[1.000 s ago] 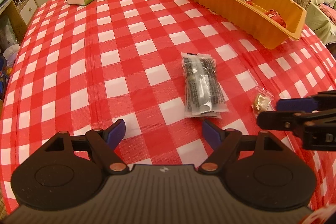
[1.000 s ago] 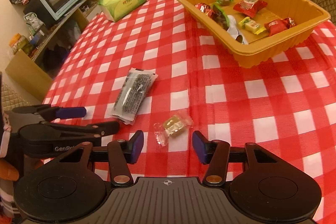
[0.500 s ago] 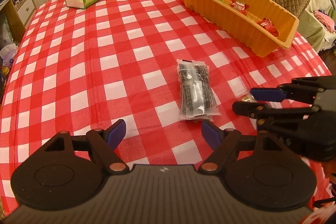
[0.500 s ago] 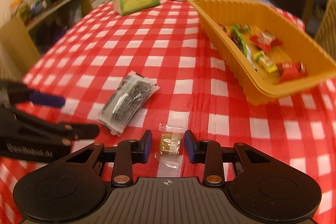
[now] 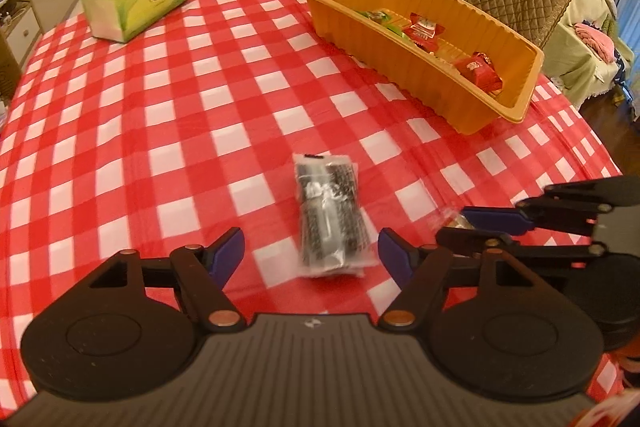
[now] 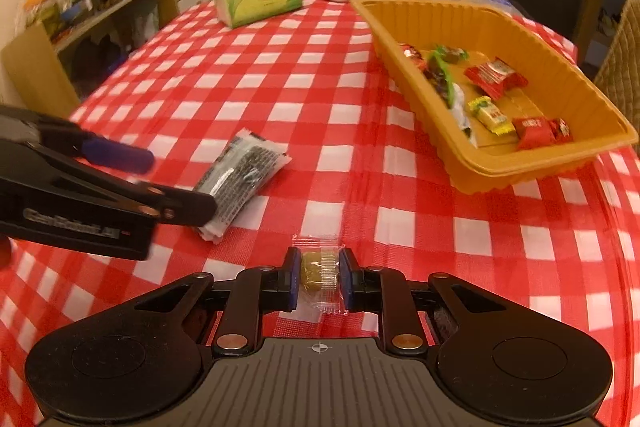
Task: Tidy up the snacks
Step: 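Grasp the clear-wrapped candy with the right gripper while the left gripper grasps the grey packet, then carry the grey packet and clear candy over the orange tray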
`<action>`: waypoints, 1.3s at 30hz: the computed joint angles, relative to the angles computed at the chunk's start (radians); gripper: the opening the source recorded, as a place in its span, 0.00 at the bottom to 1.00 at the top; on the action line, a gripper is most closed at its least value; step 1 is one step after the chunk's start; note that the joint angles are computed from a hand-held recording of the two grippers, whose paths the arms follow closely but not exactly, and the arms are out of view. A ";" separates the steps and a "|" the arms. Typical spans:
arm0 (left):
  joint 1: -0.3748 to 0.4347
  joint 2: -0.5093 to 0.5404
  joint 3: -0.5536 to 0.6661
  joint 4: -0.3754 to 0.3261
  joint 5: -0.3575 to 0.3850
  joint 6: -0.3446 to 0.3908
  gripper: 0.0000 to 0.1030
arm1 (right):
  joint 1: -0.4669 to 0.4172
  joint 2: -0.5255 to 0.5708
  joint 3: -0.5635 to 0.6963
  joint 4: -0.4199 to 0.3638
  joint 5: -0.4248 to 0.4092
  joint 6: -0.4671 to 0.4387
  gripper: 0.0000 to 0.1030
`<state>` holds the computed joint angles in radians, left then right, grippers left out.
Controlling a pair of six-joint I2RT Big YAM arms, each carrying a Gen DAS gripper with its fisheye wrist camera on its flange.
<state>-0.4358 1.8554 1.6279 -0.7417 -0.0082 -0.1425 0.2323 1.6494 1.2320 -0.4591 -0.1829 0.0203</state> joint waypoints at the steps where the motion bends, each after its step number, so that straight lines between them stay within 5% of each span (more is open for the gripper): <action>1: 0.000 0.012 0.014 -0.007 0.005 -0.001 0.64 | -0.005 -0.005 0.000 -0.003 -0.007 0.012 0.20; 20: -0.009 0.119 0.151 -0.088 0.011 0.001 0.34 | -0.050 -0.086 -0.036 -0.013 -0.056 0.127 0.20; 39: -0.015 -0.004 0.065 -0.041 0.022 -0.056 0.32 | -0.066 -0.133 -0.063 0.004 -0.089 0.114 0.20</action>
<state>-0.4513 1.8510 1.6932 -0.7825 0.0139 -0.1987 0.1663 1.5165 1.1686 -0.4546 -0.2716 0.1346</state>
